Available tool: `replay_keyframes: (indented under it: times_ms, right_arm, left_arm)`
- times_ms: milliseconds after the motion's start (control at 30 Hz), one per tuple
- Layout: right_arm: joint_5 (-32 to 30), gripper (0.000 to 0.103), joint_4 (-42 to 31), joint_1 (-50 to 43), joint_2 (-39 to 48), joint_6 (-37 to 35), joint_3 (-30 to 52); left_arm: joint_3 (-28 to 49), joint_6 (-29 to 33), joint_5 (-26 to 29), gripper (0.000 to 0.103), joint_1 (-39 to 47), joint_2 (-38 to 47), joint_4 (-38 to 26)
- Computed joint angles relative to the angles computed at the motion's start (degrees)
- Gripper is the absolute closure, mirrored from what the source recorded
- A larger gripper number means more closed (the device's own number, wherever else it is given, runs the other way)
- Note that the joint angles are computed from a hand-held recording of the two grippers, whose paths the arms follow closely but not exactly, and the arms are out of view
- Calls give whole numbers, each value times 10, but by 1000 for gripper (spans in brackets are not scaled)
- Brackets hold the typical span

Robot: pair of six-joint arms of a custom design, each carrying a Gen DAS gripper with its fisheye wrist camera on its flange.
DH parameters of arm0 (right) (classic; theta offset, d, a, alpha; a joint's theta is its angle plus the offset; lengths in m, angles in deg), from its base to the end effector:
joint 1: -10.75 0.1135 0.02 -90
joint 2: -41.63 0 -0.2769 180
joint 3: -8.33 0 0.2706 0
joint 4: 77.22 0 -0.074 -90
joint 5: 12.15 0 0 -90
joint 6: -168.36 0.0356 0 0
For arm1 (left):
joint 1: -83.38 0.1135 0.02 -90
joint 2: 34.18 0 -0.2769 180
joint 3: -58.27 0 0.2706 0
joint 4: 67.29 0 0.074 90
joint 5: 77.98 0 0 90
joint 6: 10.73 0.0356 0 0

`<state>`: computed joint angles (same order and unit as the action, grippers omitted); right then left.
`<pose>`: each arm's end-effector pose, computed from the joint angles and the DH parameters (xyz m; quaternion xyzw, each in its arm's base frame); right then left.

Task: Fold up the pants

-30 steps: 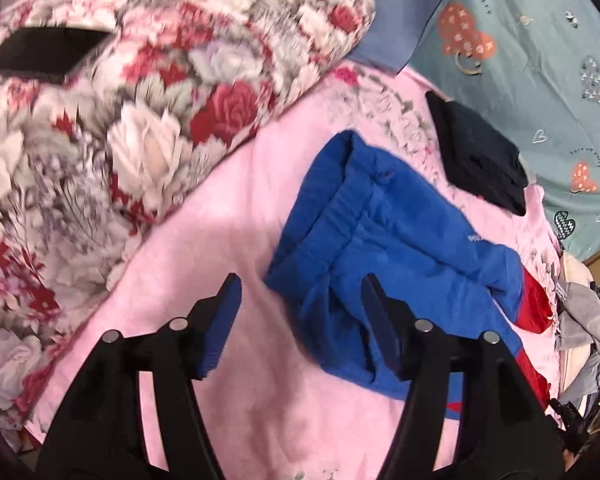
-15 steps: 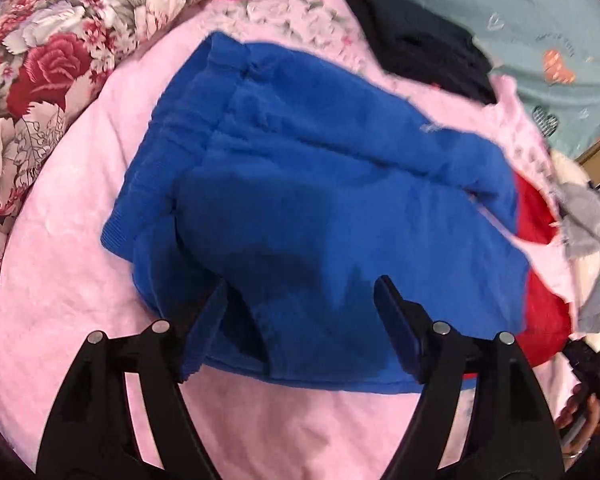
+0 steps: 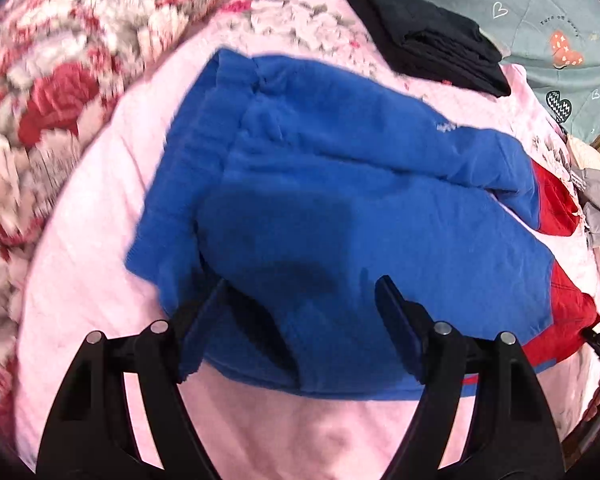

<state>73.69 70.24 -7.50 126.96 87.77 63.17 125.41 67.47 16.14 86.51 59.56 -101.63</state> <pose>0.2670 -0.0853 0.1546 0.2241 0.9456 0.0172 0.2351 0.3329 0.0156 0.1729 -0.1167 0.9604 -0.0536 0.2474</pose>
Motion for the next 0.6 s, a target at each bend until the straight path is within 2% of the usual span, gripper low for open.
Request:
replay_keyframes:
  times_ms: [67,133,200,233,300,400,433,533,600]
  right_arm:
    - [56,65,-40,22,-9,-23,25]
    - [65,59,-15,15,-66,-17,16]
    - [65,34,27,12,-100,7,15]
    - [52,31,52,12,-103,13,18]
    - [22,31,89,29,-60,15,55]
    - [-3,31,40,57,115,25,209]
    - [-12,32,23,62,161,34,250]
    - [-35,42,-35,78,283,65,367]
    - [-38,79,-72,86,334,89,423]
  left_arm:
    - [10,7,-2,22,2,-5,1]
    - [22,5,0,19,6,-10,8]
    - [32,-3,7,16,7,-10,25]
    - [35,-6,14,15,6,-8,46]
    - [44,-12,15,13,0,7,77]
    - [71,-16,40,13,-6,43,78]
    - [71,-21,50,13,-8,47,78]
    - [54,-17,69,13,-2,51,86]
    - [47,-7,52,13,2,53,87]
